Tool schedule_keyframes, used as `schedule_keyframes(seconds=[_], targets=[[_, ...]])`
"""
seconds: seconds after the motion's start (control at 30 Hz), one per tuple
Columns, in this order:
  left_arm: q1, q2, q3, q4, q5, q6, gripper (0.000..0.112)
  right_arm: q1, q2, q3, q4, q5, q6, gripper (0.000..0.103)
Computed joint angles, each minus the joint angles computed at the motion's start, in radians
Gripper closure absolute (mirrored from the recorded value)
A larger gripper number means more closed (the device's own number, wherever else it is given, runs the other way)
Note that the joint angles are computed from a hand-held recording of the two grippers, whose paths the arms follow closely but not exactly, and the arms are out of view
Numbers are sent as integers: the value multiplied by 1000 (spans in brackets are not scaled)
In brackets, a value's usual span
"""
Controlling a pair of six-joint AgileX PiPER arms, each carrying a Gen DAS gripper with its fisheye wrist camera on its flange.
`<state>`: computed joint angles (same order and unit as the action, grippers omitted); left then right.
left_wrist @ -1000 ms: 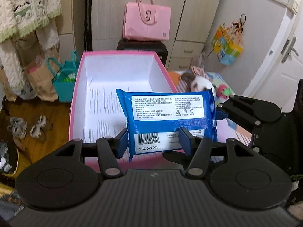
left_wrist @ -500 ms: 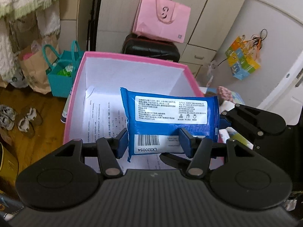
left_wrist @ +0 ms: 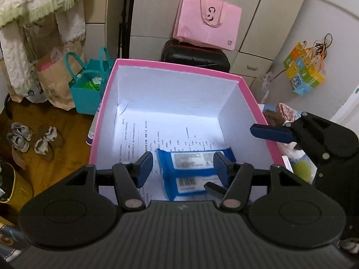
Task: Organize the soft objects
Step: 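Open the left gripper to drop the wipes pack into the box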
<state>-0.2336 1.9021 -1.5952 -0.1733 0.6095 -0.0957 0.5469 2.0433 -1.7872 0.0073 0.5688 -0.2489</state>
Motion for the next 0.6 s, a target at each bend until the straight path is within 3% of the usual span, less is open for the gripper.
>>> schedule_keyframes(seconds=[0.43, 0.6], targets=[[-41, -199, 164, 42, -33, -5, 50, 6, -176, 200, 55, -79, -41, 16], [-76, -287, 227, 39, -44, 13, 46, -28, -298, 327, 177, -111, -146, 16]])
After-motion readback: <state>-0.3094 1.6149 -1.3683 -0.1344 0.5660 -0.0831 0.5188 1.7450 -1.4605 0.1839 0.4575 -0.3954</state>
